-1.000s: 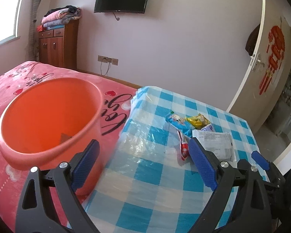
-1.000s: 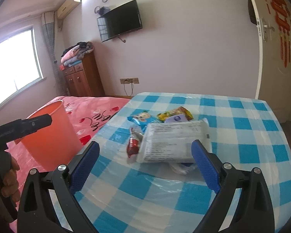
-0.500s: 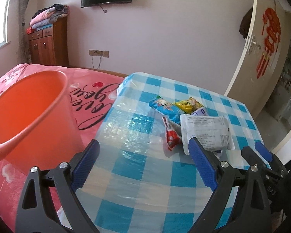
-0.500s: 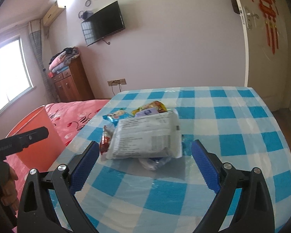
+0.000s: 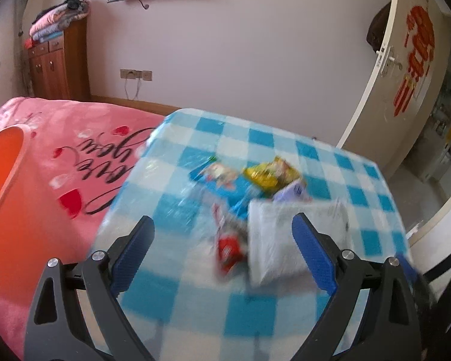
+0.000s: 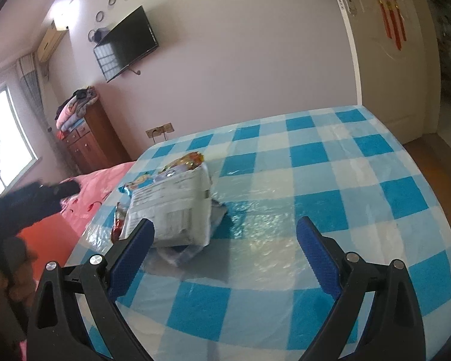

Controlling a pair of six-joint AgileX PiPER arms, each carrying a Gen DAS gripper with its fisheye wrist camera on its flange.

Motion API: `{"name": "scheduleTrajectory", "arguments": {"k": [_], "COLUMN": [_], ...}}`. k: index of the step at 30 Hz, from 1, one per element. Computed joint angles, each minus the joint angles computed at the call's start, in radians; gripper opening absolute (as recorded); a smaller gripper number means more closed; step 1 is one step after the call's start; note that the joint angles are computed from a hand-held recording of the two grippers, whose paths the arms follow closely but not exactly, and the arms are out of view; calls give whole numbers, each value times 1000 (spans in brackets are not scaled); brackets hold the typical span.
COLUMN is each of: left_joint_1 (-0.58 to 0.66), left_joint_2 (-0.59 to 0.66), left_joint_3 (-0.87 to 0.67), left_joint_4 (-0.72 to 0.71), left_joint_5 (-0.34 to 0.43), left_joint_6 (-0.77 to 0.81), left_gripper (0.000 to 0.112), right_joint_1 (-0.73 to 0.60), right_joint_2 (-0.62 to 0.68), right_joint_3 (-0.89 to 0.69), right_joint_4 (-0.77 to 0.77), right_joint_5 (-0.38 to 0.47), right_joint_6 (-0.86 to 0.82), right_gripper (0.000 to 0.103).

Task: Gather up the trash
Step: 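Grasp the blue cartoon snack bag with the left gripper and lift it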

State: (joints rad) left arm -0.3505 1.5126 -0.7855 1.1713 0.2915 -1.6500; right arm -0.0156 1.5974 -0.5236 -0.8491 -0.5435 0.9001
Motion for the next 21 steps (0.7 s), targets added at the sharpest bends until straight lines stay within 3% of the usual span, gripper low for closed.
{"name": "scheduleTrajectory", "arguments": {"k": [4, 7, 11, 13, 17, 21], "left_joint_1": [57, 62, 56, 59, 67, 69], "left_joint_2": [175, 303, 482, 560, 663, 680], "left_joint_3": [-210, -373, -622, -734, -884, -880], "left_joint_4": [-274, -409, -606, -696, -827, -877], "left_joint_5": [-42, -2, 109, 169, 277, 276], "left_joint_6": [274, 414, 643, 727, 869, 914], "left_gripper": [93, 93, 89, 75, 57, 45], "right_joint_1": [-42, -65, -103, -120, -158, -194], "right_joint_2": [28, 41, 57, 69, 93, 107], "right_joint_3": [-24, -36, -54, -64, -87, -103], "right_joint_4": [-76, -114, -178, -203, -271, -317], "right_joint_5": [-27, -42, -69, -81, -101, -120], "right_joint_6": [57, 82, 130, 151, 216, 260], "right_gripper": [94, 94, 94, 94, 94, 94]}}
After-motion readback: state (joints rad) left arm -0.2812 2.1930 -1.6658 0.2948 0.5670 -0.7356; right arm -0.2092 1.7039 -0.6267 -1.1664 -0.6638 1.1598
